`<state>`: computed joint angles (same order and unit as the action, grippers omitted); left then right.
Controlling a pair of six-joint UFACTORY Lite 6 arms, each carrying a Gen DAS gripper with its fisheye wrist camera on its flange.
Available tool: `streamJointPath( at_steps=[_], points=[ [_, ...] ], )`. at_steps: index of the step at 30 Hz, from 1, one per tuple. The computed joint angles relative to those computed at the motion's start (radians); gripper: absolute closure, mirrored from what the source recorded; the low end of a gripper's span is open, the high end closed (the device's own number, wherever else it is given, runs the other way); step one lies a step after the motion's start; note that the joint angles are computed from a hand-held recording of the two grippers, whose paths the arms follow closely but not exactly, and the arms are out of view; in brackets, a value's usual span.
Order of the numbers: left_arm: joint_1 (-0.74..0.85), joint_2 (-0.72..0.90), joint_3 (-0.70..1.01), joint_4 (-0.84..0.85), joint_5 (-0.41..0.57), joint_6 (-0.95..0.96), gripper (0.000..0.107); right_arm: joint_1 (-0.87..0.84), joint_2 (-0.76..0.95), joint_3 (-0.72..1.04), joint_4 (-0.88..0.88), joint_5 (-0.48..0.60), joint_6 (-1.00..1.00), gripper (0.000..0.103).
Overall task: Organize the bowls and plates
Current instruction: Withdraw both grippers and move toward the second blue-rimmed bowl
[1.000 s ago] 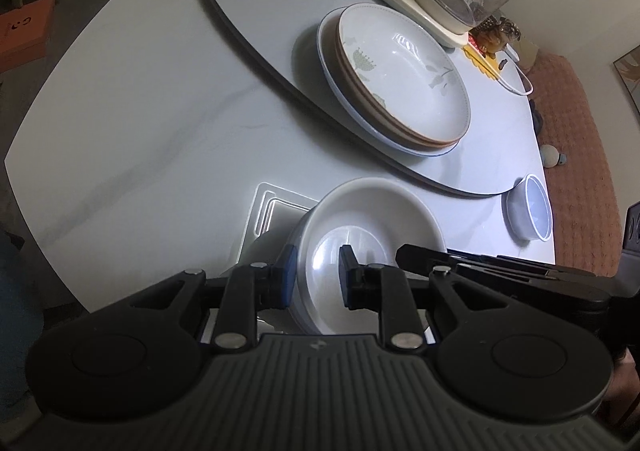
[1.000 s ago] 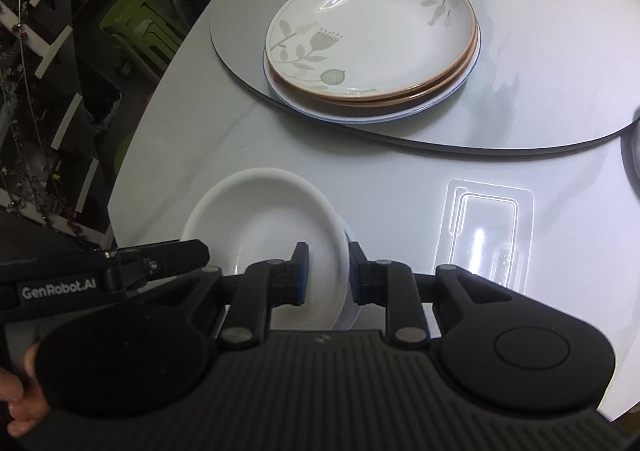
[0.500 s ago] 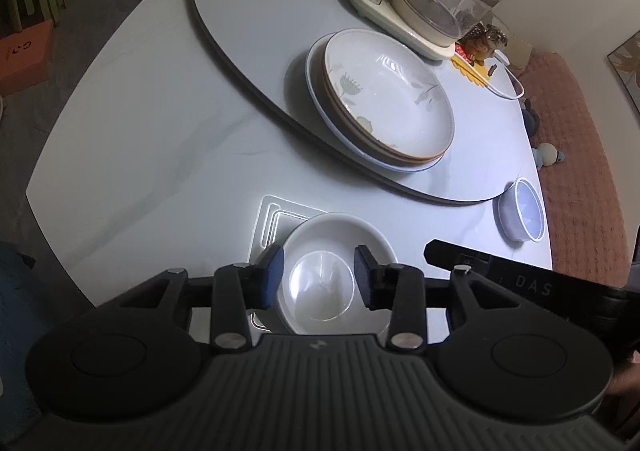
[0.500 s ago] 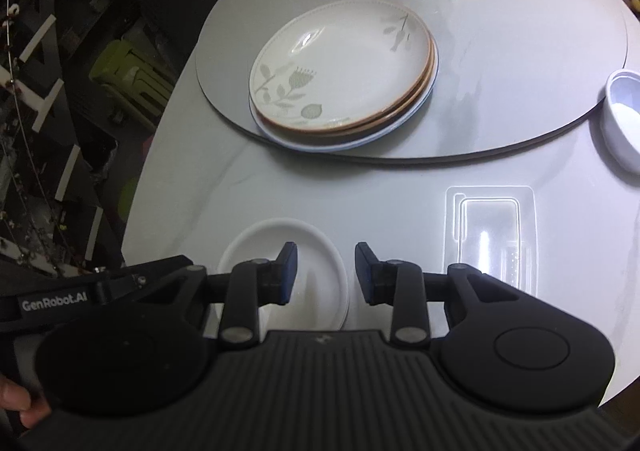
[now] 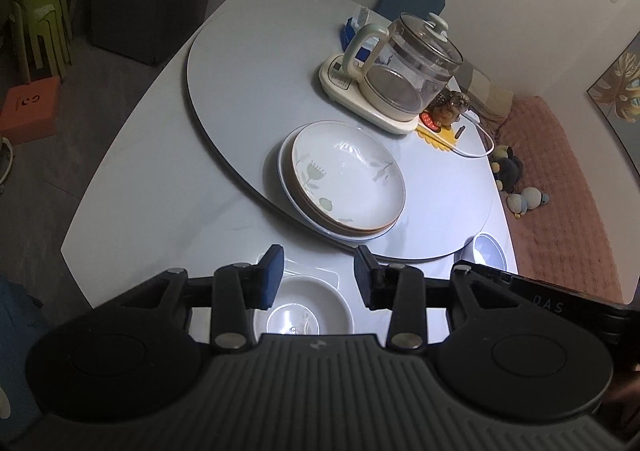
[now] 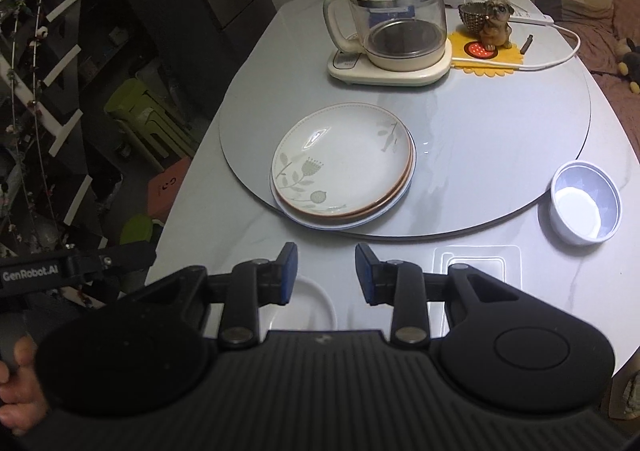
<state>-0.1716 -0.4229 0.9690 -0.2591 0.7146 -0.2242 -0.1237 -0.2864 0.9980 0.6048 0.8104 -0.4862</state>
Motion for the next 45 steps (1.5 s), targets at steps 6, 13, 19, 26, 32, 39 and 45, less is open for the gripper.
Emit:
streamJointPath(
  at_steps=[6, 13, 19, 26, 32, 39, 45],
  points=[
    [-0.014, -0.05, -0.015, 0.017, 0.01, -0.045, 0.063, 0.015, -0.046, -0.009, -0.02, -0.004, -0.005, 0.067],
    [-0.07, -0.055, -0.025, 0.079, -0.017, -0.087, 0.063, 0.034, -0.107, -0.042, -0.069, -0.025, 0.045, 0.068],
    [-0.171, -0.011, 0.018, 0.153, -0.025, -0.167, 0.063, -0.001, -0.13, -0.058, -0.068, -0.011, 0.041, 0.068],
    [-0.295, 0.105, 0.083, 0.234, -0.083, -0.301, 0.063, -0.106, -0.117, -0.054, -0.018, 0.016, -0.084, 0.068],
    [-0.415, 0.283, 0.217, 0.306, -0.133, -0.442, 0.063, -0.296, -0.05, -0.004, 0.039, 0.066, -0.244, 0.068],
    [-0.537, 0.567, 0.47, 0.391, -0.141, -0.591, 0.063, -0.491, 0.125, 0.116, 0.098, 0.108, -0.43, 0.068],
    [-0.609, 0.837, 0.782, 0.437, -0.068, -0.683, 0.063, -0.581, 0.351, 0.301, 0.114, 0.118, -0.522, 0.068]
  ],
)
